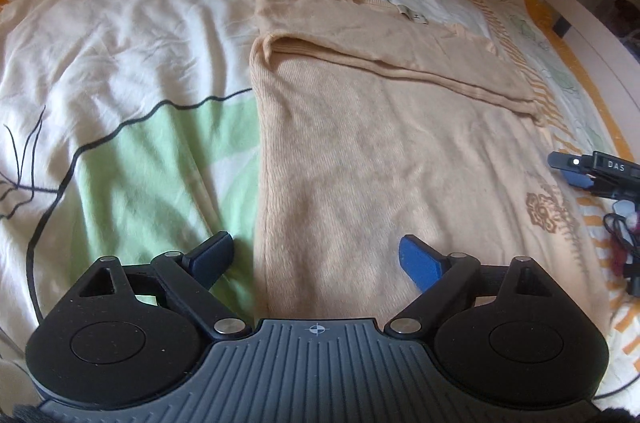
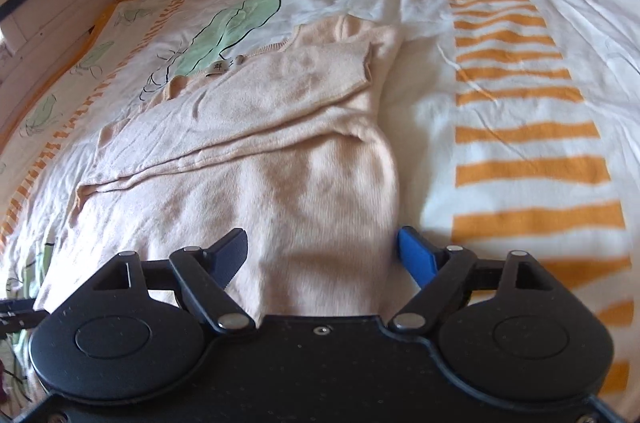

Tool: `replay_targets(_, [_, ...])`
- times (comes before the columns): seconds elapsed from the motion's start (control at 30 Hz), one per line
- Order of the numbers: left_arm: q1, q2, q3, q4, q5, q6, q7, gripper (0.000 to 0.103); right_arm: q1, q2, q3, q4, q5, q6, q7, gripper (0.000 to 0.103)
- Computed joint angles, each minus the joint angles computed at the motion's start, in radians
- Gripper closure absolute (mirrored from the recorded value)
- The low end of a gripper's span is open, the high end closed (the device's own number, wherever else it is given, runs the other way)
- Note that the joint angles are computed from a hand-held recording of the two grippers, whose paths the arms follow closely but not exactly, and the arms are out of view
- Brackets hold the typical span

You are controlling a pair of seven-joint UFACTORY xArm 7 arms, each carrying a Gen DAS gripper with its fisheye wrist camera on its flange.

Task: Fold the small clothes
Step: 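Move the right gripper to the ribbed hem and close on it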

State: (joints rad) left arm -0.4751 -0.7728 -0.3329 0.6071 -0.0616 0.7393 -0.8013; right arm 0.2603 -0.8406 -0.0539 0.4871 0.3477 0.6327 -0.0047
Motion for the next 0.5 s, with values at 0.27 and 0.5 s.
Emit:
replay_targets(0.27, [-0.054, -0.089, -0.018, -0.055, -0.043, 0.02, -0.045, 0.013, -0.038, -0.254, 0.0, -0.081, 0.013, 0.222, 0.13, 0.019])
replay_targets(0.5, [-0.072, -0.113, -0.027, -0.075, -0.043, 0.012, -0.049, 0.013, -0.055, -0.398, -0.009, -0.073, 0.027, 0.446, 0.215, 0.019])
